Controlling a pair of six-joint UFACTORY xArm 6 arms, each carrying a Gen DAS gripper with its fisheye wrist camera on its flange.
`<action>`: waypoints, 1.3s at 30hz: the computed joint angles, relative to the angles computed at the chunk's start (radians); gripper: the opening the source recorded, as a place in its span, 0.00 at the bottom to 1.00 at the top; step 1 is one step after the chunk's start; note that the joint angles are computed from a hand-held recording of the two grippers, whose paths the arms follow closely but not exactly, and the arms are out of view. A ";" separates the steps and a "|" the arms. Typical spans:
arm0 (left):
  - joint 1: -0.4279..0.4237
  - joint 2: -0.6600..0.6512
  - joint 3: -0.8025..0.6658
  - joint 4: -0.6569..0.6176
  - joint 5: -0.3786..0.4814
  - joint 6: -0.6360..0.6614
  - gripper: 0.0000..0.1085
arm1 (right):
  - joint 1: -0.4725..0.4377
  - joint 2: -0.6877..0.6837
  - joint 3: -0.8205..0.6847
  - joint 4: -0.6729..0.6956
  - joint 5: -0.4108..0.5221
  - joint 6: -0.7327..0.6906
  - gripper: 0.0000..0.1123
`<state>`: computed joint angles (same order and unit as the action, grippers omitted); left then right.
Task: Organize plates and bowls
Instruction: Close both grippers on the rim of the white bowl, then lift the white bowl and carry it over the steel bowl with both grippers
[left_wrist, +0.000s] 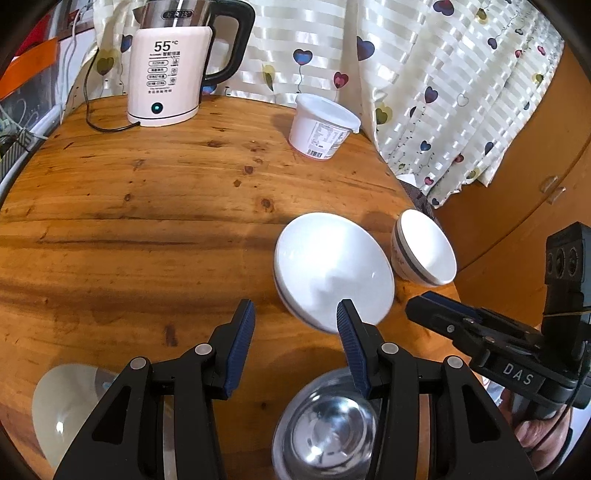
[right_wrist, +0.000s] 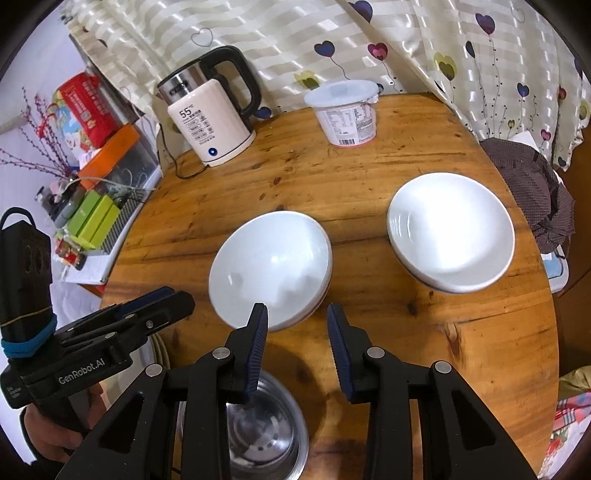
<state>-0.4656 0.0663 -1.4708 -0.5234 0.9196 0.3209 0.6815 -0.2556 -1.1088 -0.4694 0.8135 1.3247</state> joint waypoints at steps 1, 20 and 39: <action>0.000 0.006 -0.006 0.001 0.003 -0.003 0.44 | -0.007 0.002 0.003 0.006 -0.007 -0.004 0.27; -0.021 0.119 -0.098 0.009 0.032 -0.045 0.35 | -0.083 0.040 0.035 0.106 -0.118 -0.088 0.19; -0.029 0.124 -0.094 0.025 0.021 -0.045 0.30 | -0.087 0.052 0.029 0.111 -0.124 -0.098 0.18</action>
<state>-0.4949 0.1899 -1.5645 -0.4984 0.9407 0.2759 0.5942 -0.2039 -1.0802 -0.3586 0.6898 1.2264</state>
